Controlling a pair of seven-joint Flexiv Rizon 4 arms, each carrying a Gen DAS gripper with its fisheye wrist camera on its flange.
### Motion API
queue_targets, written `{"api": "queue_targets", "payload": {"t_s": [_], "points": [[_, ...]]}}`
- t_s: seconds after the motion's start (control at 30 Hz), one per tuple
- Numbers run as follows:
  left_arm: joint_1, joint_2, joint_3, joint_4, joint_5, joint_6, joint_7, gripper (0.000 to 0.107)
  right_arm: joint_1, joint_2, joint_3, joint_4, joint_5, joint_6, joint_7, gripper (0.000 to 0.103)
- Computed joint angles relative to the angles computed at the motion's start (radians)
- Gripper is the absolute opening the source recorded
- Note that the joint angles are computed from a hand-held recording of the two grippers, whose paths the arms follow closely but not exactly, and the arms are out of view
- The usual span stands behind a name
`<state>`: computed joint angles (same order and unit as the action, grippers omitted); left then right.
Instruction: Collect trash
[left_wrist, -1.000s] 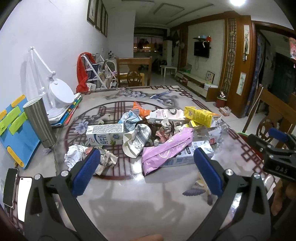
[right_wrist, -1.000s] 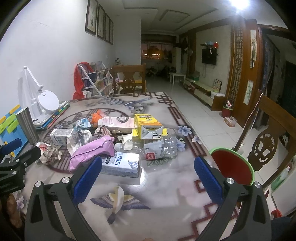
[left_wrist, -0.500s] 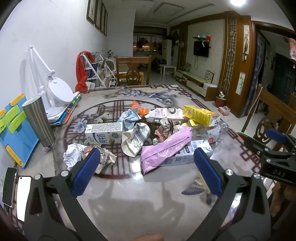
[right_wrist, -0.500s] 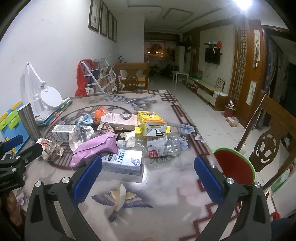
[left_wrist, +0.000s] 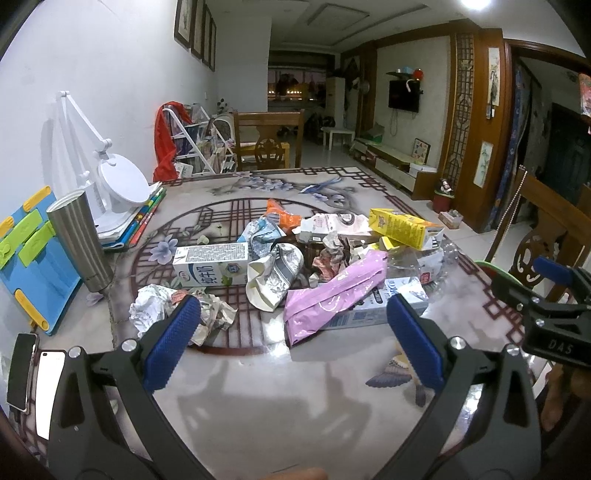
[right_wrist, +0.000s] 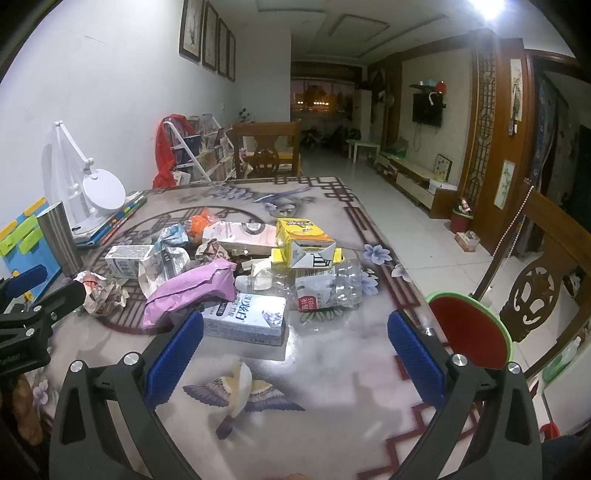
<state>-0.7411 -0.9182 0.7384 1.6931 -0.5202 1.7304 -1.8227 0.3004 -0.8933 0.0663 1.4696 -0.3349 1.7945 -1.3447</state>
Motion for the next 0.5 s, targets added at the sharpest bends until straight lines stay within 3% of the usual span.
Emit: {"api": "queue_targets", "payload": {"t_s": [0.5], "points": [[0.008, 0.009, -0.007, 0.001, 0.013, -0.003, -0.003, 0.099, 0.003, 0.003, 0.000, -0.002, 0.003, -0.010, -0.003, 0.096]]}}
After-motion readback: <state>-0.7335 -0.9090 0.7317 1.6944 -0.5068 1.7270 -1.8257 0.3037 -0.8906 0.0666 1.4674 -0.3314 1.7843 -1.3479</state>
